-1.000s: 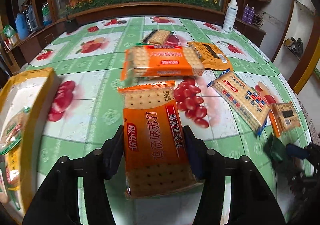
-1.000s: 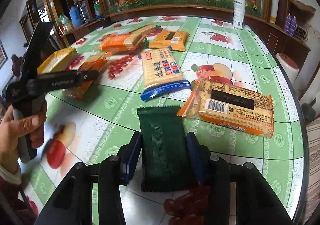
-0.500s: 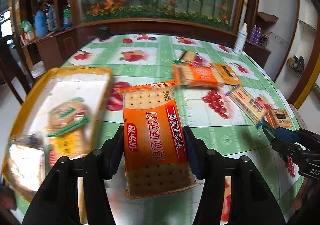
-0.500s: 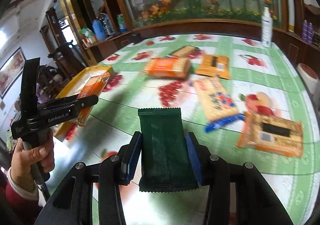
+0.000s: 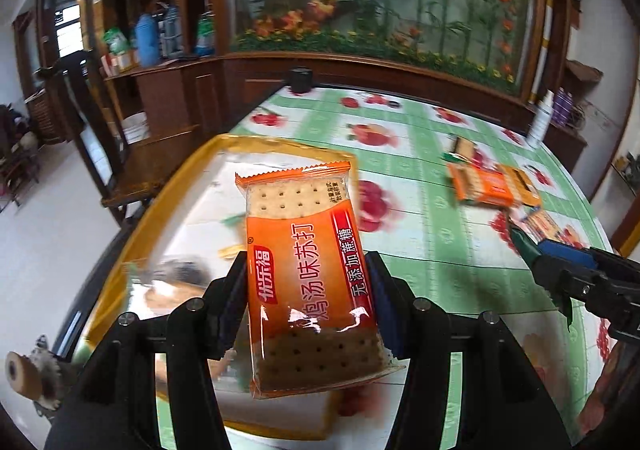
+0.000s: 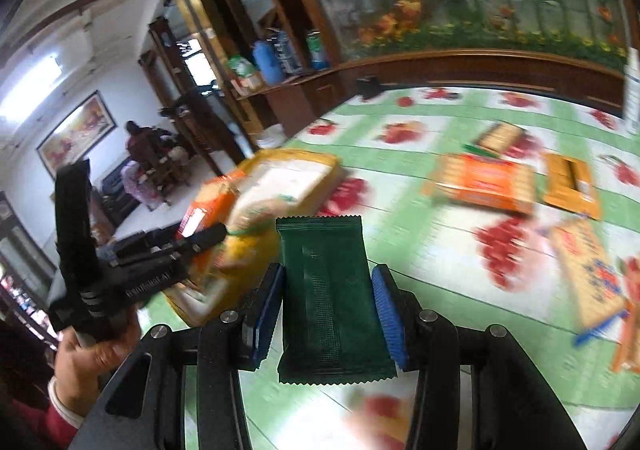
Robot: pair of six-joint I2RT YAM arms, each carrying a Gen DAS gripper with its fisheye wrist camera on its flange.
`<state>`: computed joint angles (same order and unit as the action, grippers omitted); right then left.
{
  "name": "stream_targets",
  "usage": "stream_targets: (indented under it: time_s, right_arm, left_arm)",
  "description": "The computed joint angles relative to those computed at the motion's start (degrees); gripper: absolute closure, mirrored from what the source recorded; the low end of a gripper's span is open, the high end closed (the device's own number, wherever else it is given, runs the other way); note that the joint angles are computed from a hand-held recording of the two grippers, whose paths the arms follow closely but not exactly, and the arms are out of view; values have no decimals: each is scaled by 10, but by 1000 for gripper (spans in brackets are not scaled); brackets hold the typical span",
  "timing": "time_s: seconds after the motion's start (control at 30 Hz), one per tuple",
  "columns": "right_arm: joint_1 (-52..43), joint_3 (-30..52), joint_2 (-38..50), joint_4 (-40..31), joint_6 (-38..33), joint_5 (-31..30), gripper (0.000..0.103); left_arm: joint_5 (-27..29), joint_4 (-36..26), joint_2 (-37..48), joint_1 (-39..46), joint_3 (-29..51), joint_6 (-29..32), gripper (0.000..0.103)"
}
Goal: Organize snacks
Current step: 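Carry the orange pack and green bar to the white tray and release both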
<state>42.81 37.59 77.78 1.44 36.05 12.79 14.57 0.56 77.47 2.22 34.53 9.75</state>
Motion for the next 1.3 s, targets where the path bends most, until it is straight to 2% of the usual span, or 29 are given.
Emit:
stream_targets:
  time_s: [0.37, 0.63, 0.93, 1.3]
  right_arm:
    - [13, 219, 222, 28, -37, -57, 57]
    - [5, 348, 349, 7, -41, -79, 57]
    - [-13, 428, 422, -22, -46, -86, 57]
    - [-21, 457, 447, -33, -54, -81, 57]
  left_arm:
    - [23, 18, 88, 104, 53, 23, 48]
    - [22, 11, 148, 126, 105, 27, 48]
    - [9, 7, 184, 112, 136, 25, 49]
    - [-2, 21, 199, 113, 142, 26, 50]
